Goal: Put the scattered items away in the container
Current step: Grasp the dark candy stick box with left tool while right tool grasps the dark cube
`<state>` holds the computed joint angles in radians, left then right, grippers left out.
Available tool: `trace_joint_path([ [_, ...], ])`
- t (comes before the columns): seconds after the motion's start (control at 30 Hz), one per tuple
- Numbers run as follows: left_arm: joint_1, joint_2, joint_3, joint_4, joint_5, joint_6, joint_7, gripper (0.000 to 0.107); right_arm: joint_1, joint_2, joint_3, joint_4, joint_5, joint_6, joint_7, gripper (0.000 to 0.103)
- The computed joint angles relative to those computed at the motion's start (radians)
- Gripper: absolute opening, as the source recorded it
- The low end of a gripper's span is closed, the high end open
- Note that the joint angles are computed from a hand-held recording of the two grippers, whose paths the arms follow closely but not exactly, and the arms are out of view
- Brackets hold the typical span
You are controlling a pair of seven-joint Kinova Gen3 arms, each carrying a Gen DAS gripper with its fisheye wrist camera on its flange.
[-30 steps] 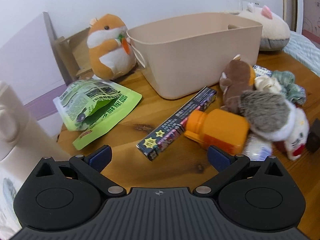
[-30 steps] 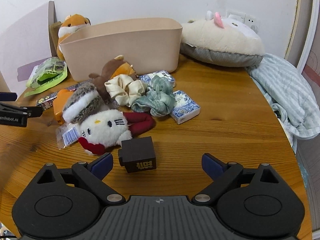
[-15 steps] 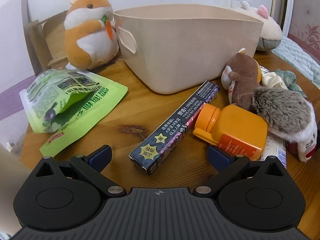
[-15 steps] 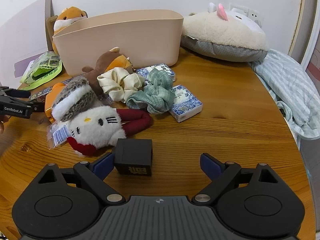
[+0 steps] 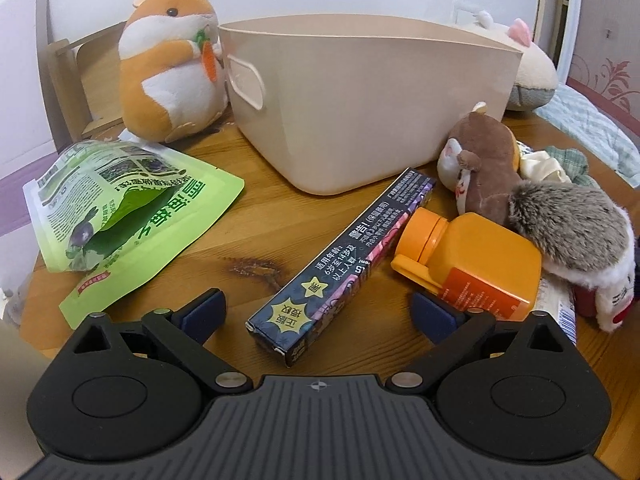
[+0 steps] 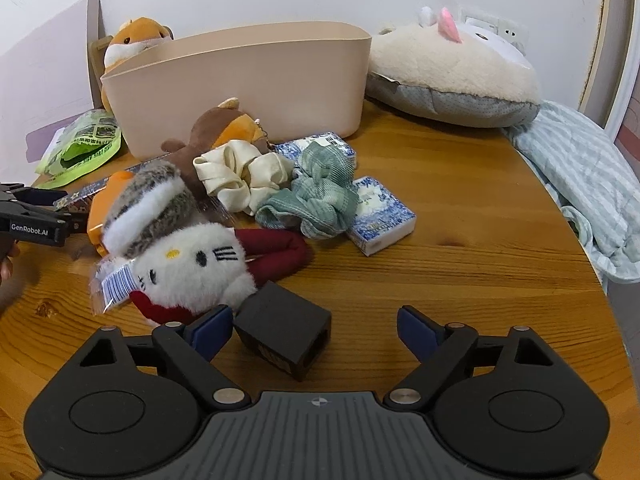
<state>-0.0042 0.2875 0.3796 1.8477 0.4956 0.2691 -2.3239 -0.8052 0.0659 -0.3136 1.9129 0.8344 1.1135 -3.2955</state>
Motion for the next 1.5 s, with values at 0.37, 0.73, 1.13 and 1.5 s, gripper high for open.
trace_joint_path([
  [0.37, -0.06, -0.012, 0.066, 0.016, 0.105, 0.011, -0.135, 0.061, -0.007, 0.02, 0.007, -0.002, 0.005, -0.01, -0.002, 0.071],
  [0.73, -0.012, -0.042, 0.02, 0.038, 0.138, 0.01, -0.135, 0.038, -0.029, 0.011, -0.001, 0.018, 0.029, 0.006, -0.036, 0.047],
  [1.13, -0.039, -0.095, 0.038, 0.109, 0.311, -0.019, -0.249, 0.033, -0.04, -0.01, -0.028, 0.047, 0.074, 0.007, -0.092, 0.047],
  [1.5, 0.009, -0.168, -0.014, 0.165, 0.487, -0.033, -0.398, 0.026, -0.059, -0.028, -0.051, 0.043, 0.097, 0.057, -0.108, 0.047],
])
